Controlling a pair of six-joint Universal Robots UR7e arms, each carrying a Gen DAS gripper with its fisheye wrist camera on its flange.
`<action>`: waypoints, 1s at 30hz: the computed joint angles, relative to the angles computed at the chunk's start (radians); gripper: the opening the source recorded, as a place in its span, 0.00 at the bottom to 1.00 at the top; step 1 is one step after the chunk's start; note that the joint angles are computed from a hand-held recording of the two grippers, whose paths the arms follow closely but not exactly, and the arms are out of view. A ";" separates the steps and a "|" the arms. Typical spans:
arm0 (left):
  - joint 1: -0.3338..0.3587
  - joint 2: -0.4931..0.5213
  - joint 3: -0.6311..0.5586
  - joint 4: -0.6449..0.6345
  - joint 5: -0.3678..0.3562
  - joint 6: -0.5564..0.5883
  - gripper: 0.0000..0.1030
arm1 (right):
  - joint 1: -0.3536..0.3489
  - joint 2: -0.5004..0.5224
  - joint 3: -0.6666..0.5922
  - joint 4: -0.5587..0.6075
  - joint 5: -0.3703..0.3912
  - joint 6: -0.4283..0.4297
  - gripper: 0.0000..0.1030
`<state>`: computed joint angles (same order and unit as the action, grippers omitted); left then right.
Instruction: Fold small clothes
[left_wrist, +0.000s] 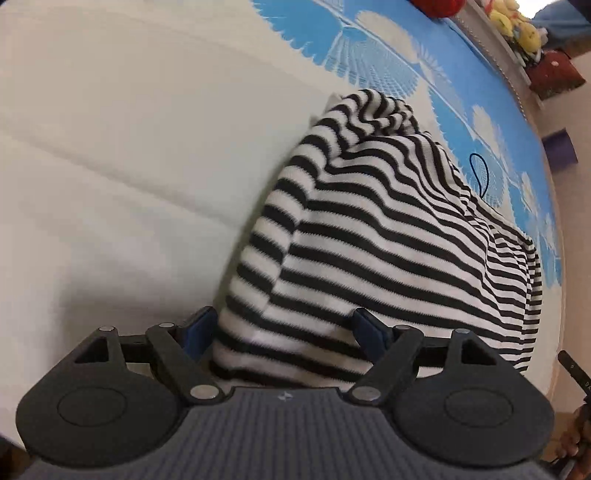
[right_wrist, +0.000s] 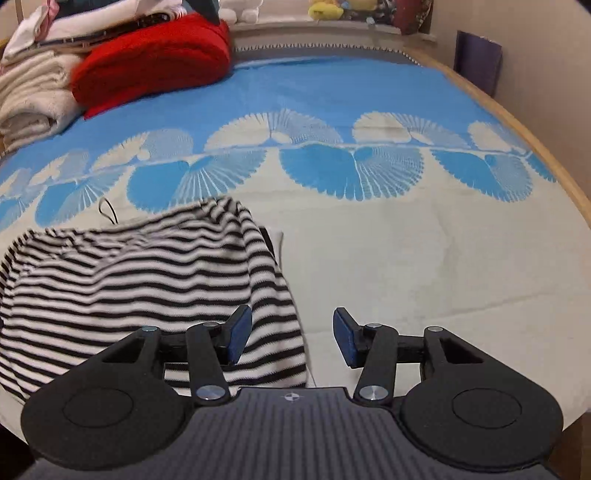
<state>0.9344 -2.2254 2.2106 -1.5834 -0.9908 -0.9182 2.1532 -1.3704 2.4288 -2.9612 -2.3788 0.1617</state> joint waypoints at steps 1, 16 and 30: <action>0.011 -0.003 0.009 -0.036 -0.007 0.032 0.82 | 0.000 -0.001 0.000 0.003 -0.002 -0.004 0.49; 0.092 0.147 0.076 -0.416 -0.144 0.288 0.27 | -0.027 -0.001 -0.001 -0.017 -0.029 0.004 0.49; -0.181 -0.048 0.013 -0.048 0.090 0.033 0.23 | 0.026 0.101 -0.047 -0.085 -0.003 0.090 0.49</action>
<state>0.7530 -2.2732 2.2235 -1.6311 -0.9007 -0.8853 2.1795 -1.2690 2.3815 -3.0458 -2.3817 0.2516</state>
